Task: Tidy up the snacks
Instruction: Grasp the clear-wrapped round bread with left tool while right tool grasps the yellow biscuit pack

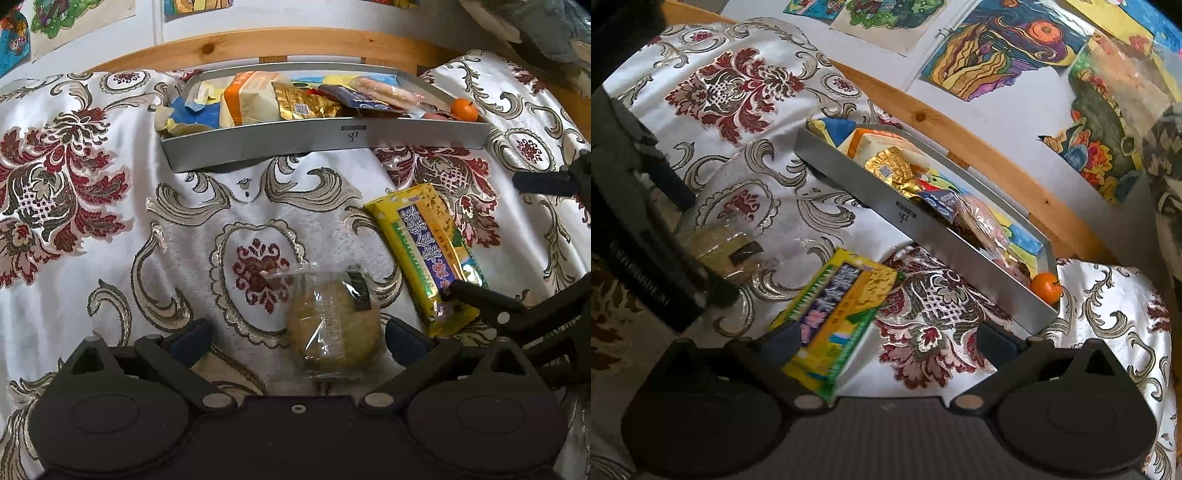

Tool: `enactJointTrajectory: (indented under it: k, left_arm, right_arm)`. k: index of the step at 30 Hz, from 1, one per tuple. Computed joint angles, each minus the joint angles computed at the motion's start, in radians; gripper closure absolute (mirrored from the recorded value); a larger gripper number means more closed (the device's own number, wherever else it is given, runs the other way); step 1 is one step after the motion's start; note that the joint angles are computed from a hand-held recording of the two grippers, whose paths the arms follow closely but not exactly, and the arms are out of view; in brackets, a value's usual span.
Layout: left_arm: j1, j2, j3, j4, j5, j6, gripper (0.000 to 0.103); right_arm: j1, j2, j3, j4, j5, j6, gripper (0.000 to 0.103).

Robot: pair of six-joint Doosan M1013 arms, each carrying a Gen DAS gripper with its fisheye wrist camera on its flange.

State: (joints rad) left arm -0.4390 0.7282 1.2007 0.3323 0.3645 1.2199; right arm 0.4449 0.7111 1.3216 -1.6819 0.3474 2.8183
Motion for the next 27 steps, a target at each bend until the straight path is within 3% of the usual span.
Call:
enactJointTrajectory:
  k: [9, 12, 19, 27]
  left_arm:
    - [-0.008, -0.002, 0.001, 0.155, 0.027, -0.155, 0.027]
    - [-0.01, -0.005, 0.006, 0.204, 0.032, -0.219, 0.033]
    - [-0.016, -0.009, 0.018, 0.283, 0.03, -0.303, 0.036]
    - [-0.018, -0.01, 0.024, 0.312, 0.026, -0.334, 0.039]
  right_arm:
    - [-0.012, -0.006, -0.002, 0.093, -0.062, -0.015, 0.004]
    - [-0.016, -0.006, -0.01, 0.2, -0.088, -0.078, 0.006]
    - [-0.008, 0.006, -0.036, 0.452, -0.107, -0.295, 0.009]
    - [0.006, 0.025, -0.051, 0.415, -0.053, -0.245, 0.014]
